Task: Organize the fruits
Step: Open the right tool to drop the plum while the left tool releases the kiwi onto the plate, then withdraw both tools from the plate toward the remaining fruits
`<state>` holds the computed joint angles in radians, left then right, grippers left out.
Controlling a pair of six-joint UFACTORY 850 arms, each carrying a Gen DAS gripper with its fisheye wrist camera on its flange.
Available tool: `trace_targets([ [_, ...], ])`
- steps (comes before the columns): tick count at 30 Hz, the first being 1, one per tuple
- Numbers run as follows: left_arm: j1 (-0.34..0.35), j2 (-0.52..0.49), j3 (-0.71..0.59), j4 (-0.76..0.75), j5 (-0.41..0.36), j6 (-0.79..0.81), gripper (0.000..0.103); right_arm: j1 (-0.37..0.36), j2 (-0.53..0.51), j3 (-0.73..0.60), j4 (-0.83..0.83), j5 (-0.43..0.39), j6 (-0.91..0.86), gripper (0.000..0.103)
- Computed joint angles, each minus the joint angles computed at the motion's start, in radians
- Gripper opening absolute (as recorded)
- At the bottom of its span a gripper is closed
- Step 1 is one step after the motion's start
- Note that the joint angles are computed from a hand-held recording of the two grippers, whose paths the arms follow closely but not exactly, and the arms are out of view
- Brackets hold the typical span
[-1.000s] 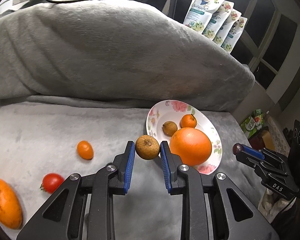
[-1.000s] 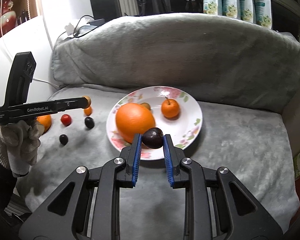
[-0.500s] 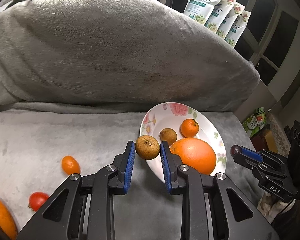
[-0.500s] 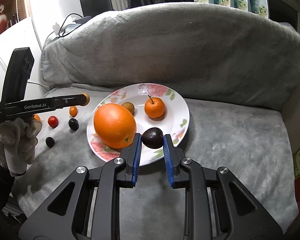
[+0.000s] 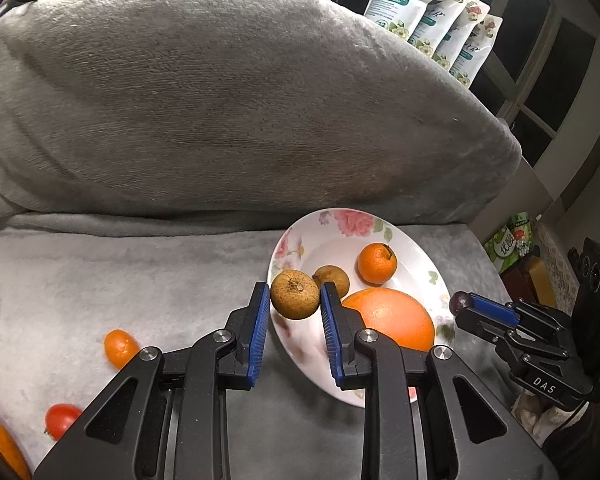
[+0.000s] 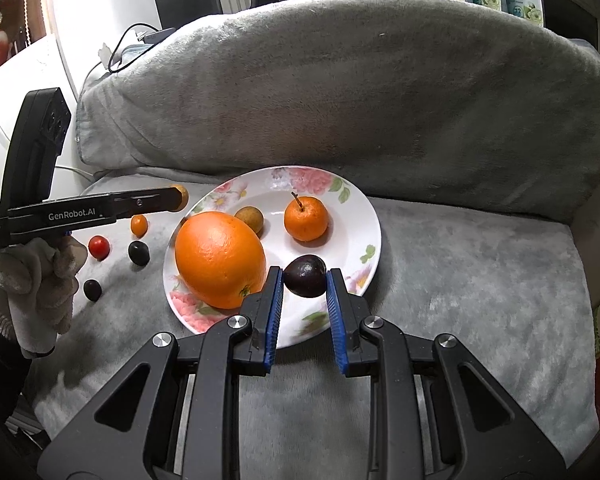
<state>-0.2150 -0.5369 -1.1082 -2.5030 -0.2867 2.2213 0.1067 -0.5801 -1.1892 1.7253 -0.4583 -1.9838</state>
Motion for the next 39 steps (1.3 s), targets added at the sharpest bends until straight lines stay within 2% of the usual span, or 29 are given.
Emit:
trace_targets([
  [9,-0.002,-0.003,-0.006,0.006,-0.011,-0.002,0.025,0.001,0.002,0.001,0.012,-0.011,-0.015,0.024],
  [11,-0.003,-0.003,-0.007,0.003,-0.011,0.003,0.025,0.001,0.0,-0.002,0.009,-0.013,-0.012,0.035],
  [12,-0.003,-0.002,-0.006,0.003,-0.01,0.004,0.025,0.001,0.002,0.001,0.018,-0.015,-0.021,0.047],
  [13,-0.003,-0.002,-0.006,0.006,-0.01,0.003,0.025,0.0,0.004,0.004,0.032,-0.02,-0.036,0.053],
  [15,-0.005,-0.001,-0.006,-0.005,-0.007,0.016,0.026,0.0,0.005,0.005,0.039,-0.026,-0.046,0.054],
  [17,-0.007,0.001,-0.005,-0.023,-0.008,0.037,0.036,0.0,0.006,0.004,0.033,-0.029,-0.043,0.055],
  [20,-0.013,0.01,0.002,-0.077,-0.011,0.093,0.048,0.002,0.009,0.008,0.04,-0.029,-0.055,0.068],
  [23,-0.017,0.019,0.011,-0.158,-0.019,0.167,0.068,0.004,0.017,0.018,0.067,-0.029,-0.093,0.08],
  [25,-0.017,0.023,0.015,-0.157,-0.03,0.169,0.07,0.009,0.024,0.026,0.088,-0.024,-0.123,0.087],
  [27,-0.019,0.025,0.017,-0.166,-0.03,0.184,0.075,0.014,0.03,0.034,0.108,-0.019,-0.153,0.089],
  [33,-0.036,0.04,0.029,-0.299,-0.027,0.326,0.078,0.029,0.043,0.046,0.142,0.006,-0.194,0.091],
  [39,-0.042,0.06,0.045,-0.359,-0.028,0.386,0.078,0.031,0.056,0.058,0.153,0.002,-0.203,0.091],
])
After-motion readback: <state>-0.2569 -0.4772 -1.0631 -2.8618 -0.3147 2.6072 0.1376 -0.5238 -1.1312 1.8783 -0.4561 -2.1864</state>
